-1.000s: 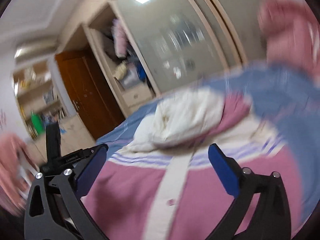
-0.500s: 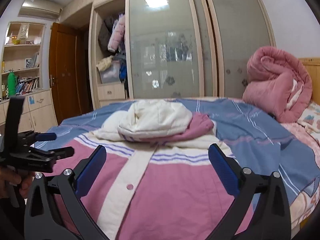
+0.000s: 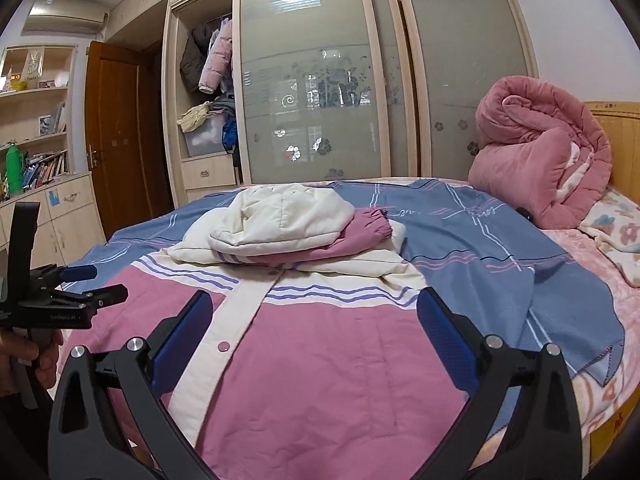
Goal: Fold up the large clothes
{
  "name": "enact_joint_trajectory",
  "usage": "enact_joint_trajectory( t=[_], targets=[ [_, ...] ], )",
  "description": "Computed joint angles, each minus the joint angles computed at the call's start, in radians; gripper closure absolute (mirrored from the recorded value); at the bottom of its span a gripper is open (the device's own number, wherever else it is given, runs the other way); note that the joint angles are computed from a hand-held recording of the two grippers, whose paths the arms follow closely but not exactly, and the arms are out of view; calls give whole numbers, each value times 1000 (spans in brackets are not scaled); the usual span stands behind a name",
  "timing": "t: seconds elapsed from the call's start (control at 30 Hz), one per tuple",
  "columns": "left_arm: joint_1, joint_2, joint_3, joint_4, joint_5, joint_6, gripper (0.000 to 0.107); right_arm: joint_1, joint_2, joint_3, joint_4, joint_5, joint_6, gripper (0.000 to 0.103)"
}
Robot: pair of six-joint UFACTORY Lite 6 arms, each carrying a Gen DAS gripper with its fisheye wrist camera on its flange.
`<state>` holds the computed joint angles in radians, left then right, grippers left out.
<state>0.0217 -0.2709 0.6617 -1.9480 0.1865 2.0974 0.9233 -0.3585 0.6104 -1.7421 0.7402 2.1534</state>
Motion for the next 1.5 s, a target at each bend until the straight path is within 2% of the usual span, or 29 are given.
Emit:
enact_joint_trajectory(
  t=[0.1, 0.3, 0.57, 0.93, 1.23, 1.43, 1.5],
  targets=[
    [-17, -4, -2, -49, -11, 49, 6, -2, -22, -19, 16, 9, -9, 1],
    [-15, -36, -25, -36, -2, 45, 6, -9, -27, -26, 14, 13, -7, 1],
    [51, -88, -51, 139, 47, -100, 6, 5, -51, -43, 23, 15, -49, 1],
    [146, -206, -95, 430, 141, -341, 6, 30, -96, -55, 137, 61, -161, 1],
    [195, -316, -143, 585, 188, -445, 6, 67, -112, -48, 172, 94, -210, 1],
    [383, -366, -183, 652, 383, -402, 6, 60, -186, -99, 197, 92, -265, 1],
    [456, -364, -200, 647, 446, -333, 6, 13, -249, -144, 198, 31, -300, 1]
  ],
)
